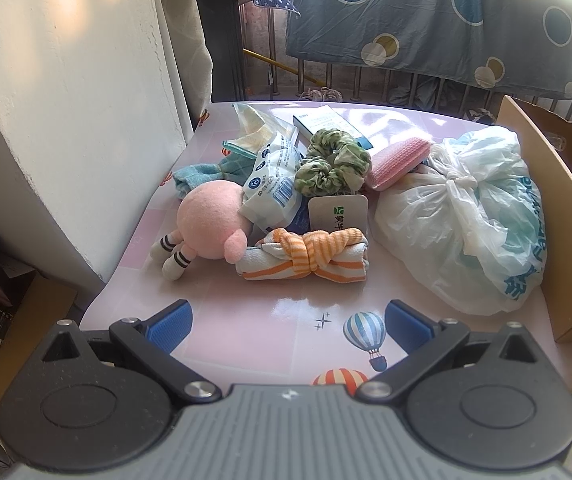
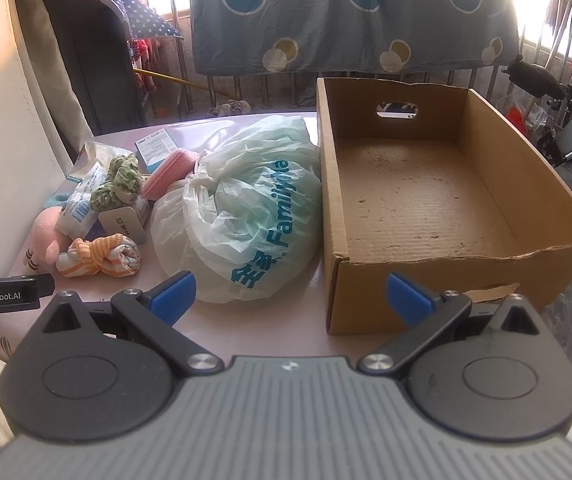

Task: Organize soft objects

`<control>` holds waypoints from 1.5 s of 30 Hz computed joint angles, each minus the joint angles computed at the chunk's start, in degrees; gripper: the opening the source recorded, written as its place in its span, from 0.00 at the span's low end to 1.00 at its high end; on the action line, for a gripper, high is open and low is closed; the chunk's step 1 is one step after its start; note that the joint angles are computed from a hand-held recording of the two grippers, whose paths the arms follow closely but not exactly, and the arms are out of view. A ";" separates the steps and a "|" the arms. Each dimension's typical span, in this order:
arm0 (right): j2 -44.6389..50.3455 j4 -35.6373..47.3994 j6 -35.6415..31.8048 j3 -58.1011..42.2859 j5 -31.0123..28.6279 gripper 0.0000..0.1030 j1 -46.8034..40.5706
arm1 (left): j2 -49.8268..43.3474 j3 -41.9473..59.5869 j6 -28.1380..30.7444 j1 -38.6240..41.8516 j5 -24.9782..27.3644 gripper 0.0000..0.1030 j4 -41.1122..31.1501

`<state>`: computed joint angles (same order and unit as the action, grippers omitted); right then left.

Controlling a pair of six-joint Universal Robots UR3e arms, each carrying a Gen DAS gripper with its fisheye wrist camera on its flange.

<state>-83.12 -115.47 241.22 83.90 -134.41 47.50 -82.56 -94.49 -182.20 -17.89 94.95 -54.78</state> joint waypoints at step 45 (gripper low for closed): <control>14.73 -23.23 -33.23 -22.58 20.01 0.99 -13.45 | -5.64 9.95 8.76 13.38 -5.66 0.98 3.49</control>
